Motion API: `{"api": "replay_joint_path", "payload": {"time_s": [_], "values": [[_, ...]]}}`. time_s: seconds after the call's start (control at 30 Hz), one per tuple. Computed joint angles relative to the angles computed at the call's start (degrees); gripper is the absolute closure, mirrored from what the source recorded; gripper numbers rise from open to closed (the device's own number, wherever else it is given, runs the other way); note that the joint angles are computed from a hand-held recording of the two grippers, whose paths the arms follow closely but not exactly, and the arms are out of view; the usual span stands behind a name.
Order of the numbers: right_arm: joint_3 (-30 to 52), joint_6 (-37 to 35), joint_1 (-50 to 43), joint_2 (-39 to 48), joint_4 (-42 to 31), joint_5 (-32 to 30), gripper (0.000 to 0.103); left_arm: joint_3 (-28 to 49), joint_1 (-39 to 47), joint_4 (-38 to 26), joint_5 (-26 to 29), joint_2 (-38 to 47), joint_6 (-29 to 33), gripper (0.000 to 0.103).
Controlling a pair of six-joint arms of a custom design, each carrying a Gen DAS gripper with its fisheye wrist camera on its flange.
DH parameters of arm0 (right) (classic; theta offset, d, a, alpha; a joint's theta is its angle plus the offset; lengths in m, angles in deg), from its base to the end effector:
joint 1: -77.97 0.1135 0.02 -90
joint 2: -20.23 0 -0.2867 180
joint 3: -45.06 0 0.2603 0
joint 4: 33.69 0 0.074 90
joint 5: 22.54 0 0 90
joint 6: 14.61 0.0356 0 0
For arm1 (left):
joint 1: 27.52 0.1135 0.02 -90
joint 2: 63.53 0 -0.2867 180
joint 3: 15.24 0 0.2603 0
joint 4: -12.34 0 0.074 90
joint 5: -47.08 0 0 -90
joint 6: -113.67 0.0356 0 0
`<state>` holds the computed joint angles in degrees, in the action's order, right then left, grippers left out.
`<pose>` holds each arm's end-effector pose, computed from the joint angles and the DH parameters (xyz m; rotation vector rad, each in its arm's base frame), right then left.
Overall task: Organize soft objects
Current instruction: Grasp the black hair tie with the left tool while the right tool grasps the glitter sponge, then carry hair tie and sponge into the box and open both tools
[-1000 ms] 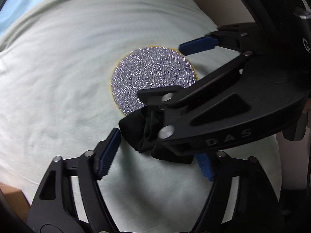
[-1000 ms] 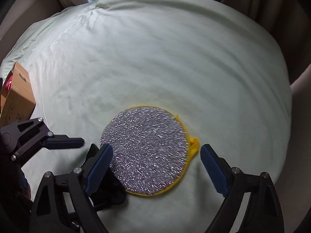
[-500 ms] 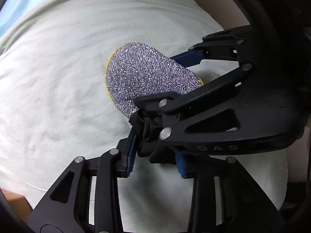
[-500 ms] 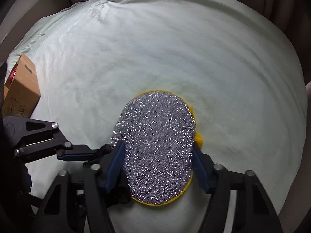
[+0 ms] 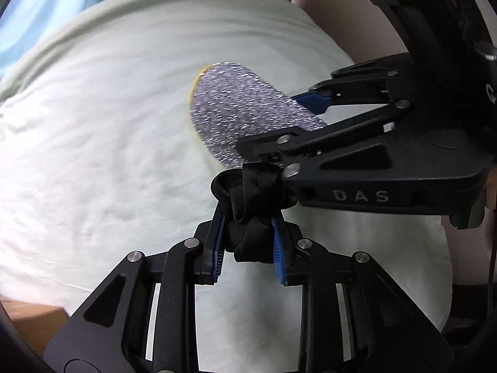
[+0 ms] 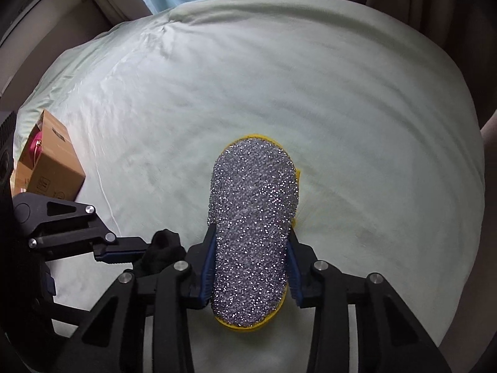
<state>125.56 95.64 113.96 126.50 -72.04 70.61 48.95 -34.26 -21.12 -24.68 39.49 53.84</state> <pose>0.3107 0.2232 0.1770 -0.3539 2.6856 0.2276 0.3166 -0.0486 0.1269 0.9378 2.5923 -0.3460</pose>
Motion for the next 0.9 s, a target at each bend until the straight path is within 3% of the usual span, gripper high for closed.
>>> {"api": "replay_joint_path", "payload": {"time_s": [0.3,0.5,0.7,0.9], "values": [[5.4,3.5,3.8,-6.3,-10.0,4.8,0.068,4.8,5.2,-12.8,2.6,-9.8,1.6,0.080],[14.2,7.0,8.2,-9.9,-21.4,9.9,0.068,10.5,14.0,-28.9,7.6,-20.9,8.7,0.080],[30.1,12.9,15.9,-7.7,-35.9,16.1,0.068,22.4,24.4,-45.4,13.3,-23.2,16.8,0.080],[53.8,21.7,24.6,2.0,-50.8,21.6,0.068,39.1,38.5,-62.2,18.7,-17.2,30.5,0.080]]}}
